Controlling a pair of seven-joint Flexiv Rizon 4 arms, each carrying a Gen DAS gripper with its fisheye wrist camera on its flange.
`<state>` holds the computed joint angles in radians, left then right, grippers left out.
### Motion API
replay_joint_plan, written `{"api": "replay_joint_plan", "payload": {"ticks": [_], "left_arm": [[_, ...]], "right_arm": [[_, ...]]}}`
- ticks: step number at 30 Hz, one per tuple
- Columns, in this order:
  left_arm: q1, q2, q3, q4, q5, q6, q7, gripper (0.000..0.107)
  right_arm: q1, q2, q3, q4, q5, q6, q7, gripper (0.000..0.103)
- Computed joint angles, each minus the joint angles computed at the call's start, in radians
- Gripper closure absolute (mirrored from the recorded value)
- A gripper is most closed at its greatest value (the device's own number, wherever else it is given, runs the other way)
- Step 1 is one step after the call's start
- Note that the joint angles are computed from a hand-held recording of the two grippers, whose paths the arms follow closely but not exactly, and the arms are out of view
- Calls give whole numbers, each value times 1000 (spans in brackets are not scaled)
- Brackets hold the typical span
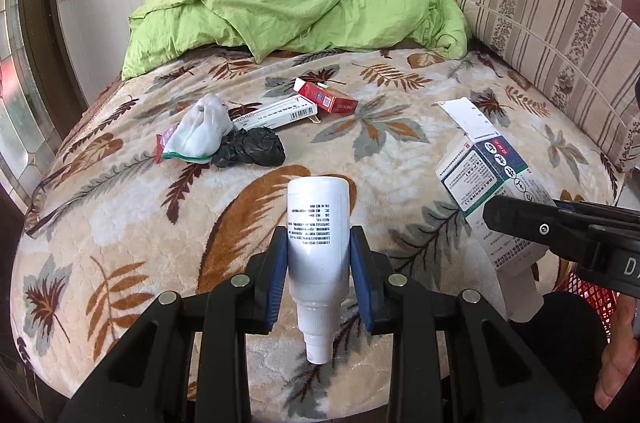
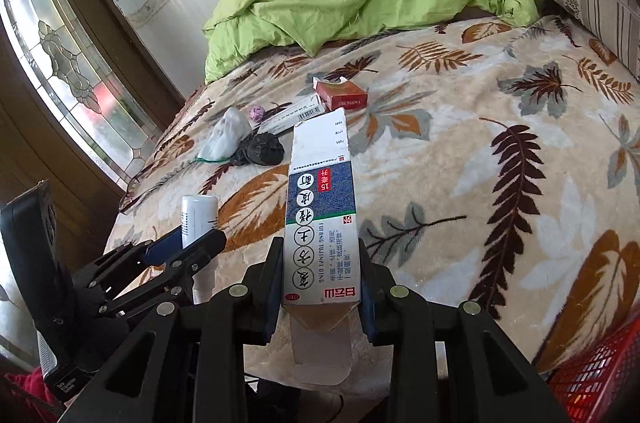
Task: Collect trash
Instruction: 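Carry bottle and medicine box to the red wastebasket and open both tools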
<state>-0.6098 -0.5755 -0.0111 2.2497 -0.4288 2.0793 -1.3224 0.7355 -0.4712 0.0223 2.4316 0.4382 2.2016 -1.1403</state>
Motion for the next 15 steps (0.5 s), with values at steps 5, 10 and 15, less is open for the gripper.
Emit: {"api": "replay_joint_plan", "payload": {"ticks": [5, 10, 15], "left_arm": [[-35, 10, 18, 12, -31, 18, 15, 78], [-48, 18, 17, 25, -53, 42, 32, 78], [-72, 23, 19, 33, -97, 65, 59, 78]], "right_arm": [[18, 21, 2, 13, 25, 11, -5, 69], [34, 42, 2, 21, 50, 15, -21, 69], [48, 59, 4, 24, 76, 13, -35, 69]]}}
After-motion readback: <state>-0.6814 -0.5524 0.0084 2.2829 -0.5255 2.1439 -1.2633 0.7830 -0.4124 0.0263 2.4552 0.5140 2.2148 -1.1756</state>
